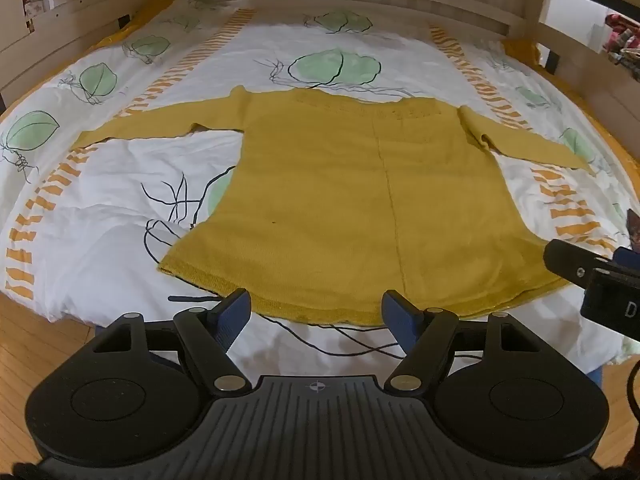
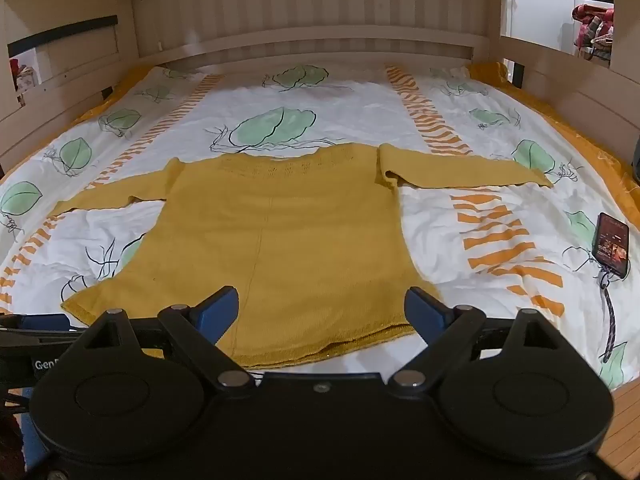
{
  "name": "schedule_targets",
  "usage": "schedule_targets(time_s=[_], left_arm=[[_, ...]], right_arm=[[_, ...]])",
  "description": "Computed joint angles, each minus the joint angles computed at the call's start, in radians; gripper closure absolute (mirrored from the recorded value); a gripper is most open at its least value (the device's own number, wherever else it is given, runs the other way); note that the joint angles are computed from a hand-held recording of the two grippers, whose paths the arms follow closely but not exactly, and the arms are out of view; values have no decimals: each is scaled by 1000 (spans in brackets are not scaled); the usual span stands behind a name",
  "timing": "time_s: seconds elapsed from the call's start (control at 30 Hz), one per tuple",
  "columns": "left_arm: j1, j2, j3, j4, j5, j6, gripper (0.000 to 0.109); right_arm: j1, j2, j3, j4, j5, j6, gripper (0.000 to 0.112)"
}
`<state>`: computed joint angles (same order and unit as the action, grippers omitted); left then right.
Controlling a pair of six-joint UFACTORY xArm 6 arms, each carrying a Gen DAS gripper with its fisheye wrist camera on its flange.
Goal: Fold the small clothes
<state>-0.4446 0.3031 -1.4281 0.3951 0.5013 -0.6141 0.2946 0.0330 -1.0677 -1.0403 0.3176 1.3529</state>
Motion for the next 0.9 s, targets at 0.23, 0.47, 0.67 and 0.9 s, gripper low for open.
schedule_targets(time_s=[0.23,0.47,0.67,0.9], left_arm=[[-5,17,-28,26,25,-16,37],[0,-8,11,28,-8,-33,37],[1,-10,11,22,-6,-27,37],[3,-7,10,24,-8,-30,37]], right_arm=[[0,5,-1,10,-3,-4,21],[4,11,-3,18,-4,-10,21],[2,5,0,17,-5,-12,21],[3,6,-3,18,-2,-15,21]])
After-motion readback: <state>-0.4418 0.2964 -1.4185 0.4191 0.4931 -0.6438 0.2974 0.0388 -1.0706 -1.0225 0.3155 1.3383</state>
